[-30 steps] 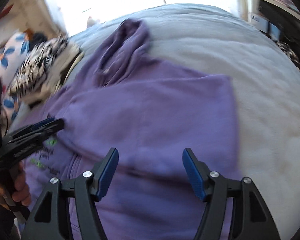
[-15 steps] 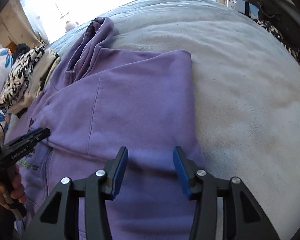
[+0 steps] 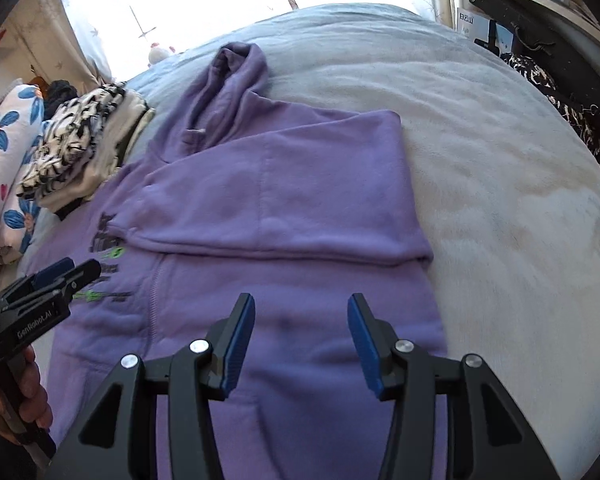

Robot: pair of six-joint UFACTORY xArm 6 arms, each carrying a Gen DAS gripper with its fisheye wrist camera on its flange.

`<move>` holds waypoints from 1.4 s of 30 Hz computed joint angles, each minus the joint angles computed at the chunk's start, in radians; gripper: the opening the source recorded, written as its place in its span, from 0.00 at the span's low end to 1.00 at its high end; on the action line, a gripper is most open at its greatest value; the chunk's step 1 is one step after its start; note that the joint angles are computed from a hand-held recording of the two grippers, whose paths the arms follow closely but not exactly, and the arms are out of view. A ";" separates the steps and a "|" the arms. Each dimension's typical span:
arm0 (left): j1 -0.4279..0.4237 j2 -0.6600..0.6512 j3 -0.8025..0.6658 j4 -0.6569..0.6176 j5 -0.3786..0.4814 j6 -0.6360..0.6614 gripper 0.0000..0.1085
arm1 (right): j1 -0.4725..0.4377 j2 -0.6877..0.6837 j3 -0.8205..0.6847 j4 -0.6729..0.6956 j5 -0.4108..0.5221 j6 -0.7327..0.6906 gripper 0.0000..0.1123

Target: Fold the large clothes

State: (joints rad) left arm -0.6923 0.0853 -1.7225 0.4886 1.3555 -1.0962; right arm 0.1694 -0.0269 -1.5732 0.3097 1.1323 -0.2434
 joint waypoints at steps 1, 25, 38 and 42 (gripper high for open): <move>-0.017 -0.017 0.006 0.007 0.017 -0.014 0.55 | 0.000 -0.025 0.022 0.002 -0.006 0.003 0.52; -0.266 -0.427 0.298 0.119 0.279 -0.282 0.58 | 0.252 -0.355 0.283 -0.082 -0.070 0.095 0.53; -0.123 -0.872 0.691 0.033 0.263 -0.344 0.59 | 0.485 -0.264 0.220 -0.180 -0.140 0.211 0.53; 0.028 -1.020 0.818 -0.034 0.179 -0.259 0.59 | 0.549 -0.191 0.168 -0.197 -0.160 0.232 0.53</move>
State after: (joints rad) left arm -0.6640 -0.9343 -0.9045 0.4549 1.5347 -1.3551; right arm 0.7183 -0.2181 -1.4049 0.1132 0.9728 -0.0117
